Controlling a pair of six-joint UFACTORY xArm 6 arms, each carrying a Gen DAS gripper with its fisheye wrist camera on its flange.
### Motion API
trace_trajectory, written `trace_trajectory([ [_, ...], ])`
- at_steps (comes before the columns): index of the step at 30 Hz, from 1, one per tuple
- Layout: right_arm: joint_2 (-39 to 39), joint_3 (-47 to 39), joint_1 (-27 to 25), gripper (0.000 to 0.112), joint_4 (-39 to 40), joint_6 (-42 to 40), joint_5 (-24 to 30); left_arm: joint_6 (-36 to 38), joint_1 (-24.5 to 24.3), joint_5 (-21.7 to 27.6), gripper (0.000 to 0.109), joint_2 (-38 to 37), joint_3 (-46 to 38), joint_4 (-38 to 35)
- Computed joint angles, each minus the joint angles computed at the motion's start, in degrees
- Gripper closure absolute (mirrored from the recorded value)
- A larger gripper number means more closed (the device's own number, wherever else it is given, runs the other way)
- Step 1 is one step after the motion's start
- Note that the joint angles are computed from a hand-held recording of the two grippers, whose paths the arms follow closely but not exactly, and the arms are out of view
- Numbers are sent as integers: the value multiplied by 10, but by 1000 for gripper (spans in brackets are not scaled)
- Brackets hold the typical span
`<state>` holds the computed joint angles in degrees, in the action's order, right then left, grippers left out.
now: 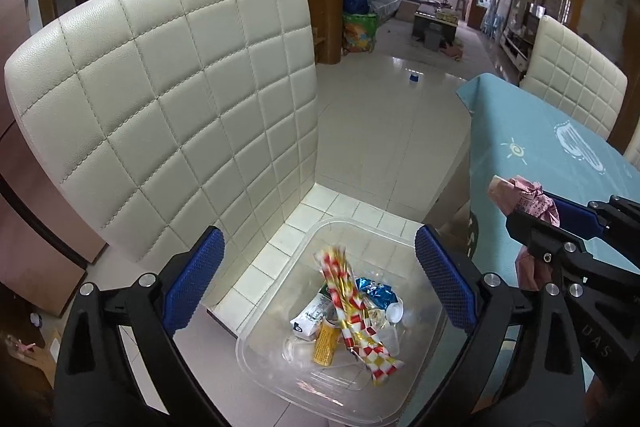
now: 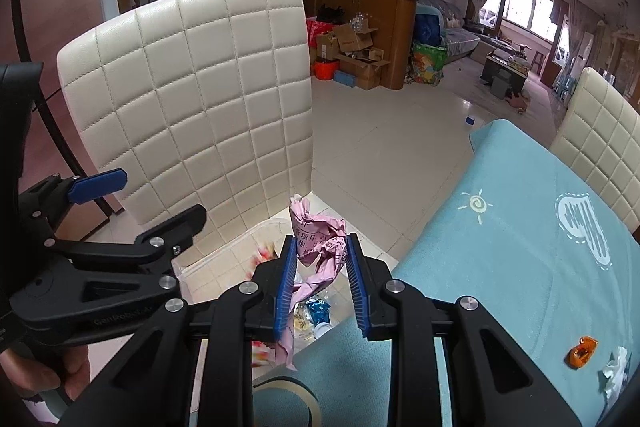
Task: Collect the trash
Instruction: 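Carry both wrappers over the clear bin and open both grippers to drop them, then grasp the orange curled piece with the left gripper while the right grasps the white tissue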
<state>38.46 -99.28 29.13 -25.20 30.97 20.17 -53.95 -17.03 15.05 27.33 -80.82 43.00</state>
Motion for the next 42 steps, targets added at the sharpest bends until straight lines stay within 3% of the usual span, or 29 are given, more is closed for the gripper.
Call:
trace_trajectory([
  [3,14,-19,3,87,12,-10,9,-22,5,8,13,0,-1,19],
  [7,29,-37,6,85,56,-47,17,-119,12,34,14,-14,9,112],
  [8,32,-41,5,78,89,-72,19,-135,14,40,14,-18,14,122],
  [9,33,-41,6,65,126,-96,20,-140,16,44,14,-22,17,124],
  [11,30,-38,7,47,136,-95,23,-145,19,49,14,-27,22,123],
  [14,14,-18,7,47,75,-49,17,-157,20,52,14,-38,34,128],
  [23,-63,83,-3,47,3,32,-17,-164,-6,50,14,-64,49,141],
  [27,-112,147,-14,47,-63,105,-30,-168,-28,52,14,-78,55,150],
  [30,-162,210,-28,47,-155,198,-32,-165,-49,51,12,-82,54,151],
  [37,-288,359,-78,47,-308,382,-17,-123,-118,53,11,-52,6,127],
  [42,-379,463,-130,47,-353,454,4,-29,-180,56,10,9,-74,48],
])
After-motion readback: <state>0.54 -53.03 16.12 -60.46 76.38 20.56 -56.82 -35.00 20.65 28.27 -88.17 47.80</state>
